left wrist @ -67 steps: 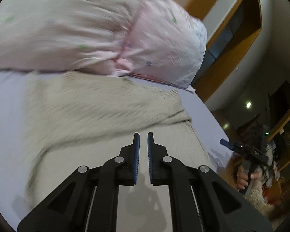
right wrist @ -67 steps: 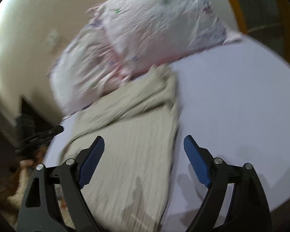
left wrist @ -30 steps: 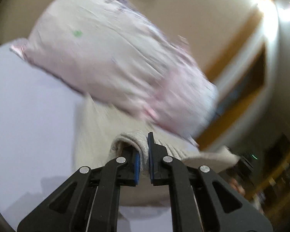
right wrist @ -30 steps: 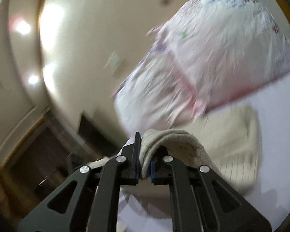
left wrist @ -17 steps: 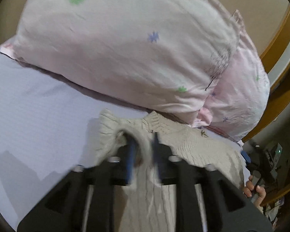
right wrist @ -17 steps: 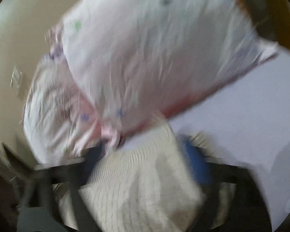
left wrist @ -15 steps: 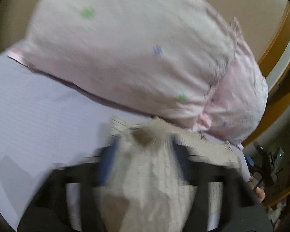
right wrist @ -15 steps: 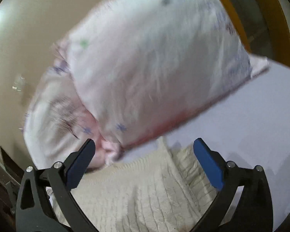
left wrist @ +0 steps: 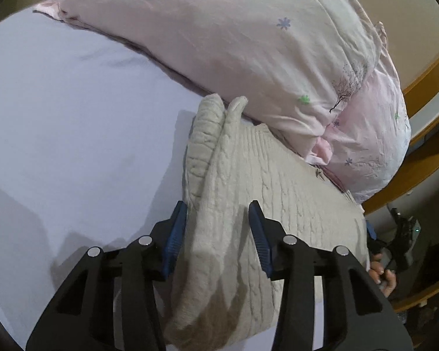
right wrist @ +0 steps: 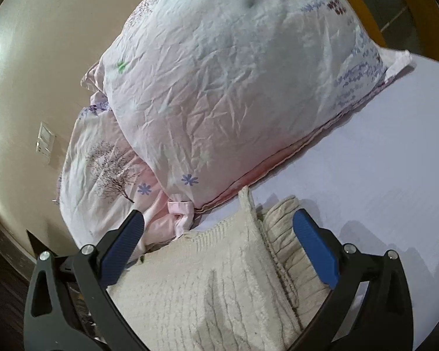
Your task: Fold small clothes
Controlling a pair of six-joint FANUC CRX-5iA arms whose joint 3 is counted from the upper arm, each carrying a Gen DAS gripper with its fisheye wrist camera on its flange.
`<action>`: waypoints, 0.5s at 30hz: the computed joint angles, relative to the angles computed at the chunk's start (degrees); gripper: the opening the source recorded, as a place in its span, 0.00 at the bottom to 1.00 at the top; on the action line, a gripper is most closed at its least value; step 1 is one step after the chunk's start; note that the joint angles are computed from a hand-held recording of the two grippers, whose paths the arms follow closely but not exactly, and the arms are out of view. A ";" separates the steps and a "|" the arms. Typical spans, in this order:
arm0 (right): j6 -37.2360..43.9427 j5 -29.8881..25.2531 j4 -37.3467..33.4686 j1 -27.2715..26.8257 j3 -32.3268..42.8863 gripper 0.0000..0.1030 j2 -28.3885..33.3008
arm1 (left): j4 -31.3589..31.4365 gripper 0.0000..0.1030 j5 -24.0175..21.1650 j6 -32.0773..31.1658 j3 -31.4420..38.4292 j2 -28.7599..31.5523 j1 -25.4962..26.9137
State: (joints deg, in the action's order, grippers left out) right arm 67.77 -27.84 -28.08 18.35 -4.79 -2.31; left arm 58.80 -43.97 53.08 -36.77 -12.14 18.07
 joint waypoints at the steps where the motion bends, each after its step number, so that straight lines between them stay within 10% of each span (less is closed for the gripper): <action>1: 3.04 -1.63 -3.87 -1.31 1.17 0.98 0.39 | 1.07 0.23 -1.08 0.68 -0.29 0.40 0.01; 9: 11.14 -4.30 -11.39 -5.01 2.61 0.98 -1.19 | 25.10 0.16 -4.10 -9.44 0.72 -0.62 -12.11; 15: 6.65 -2.93 -3.09 -5.73 0.71 0.98 -2.40 | 38.17 0.23 -7.14 -17.01 13.88 15.58 -31.86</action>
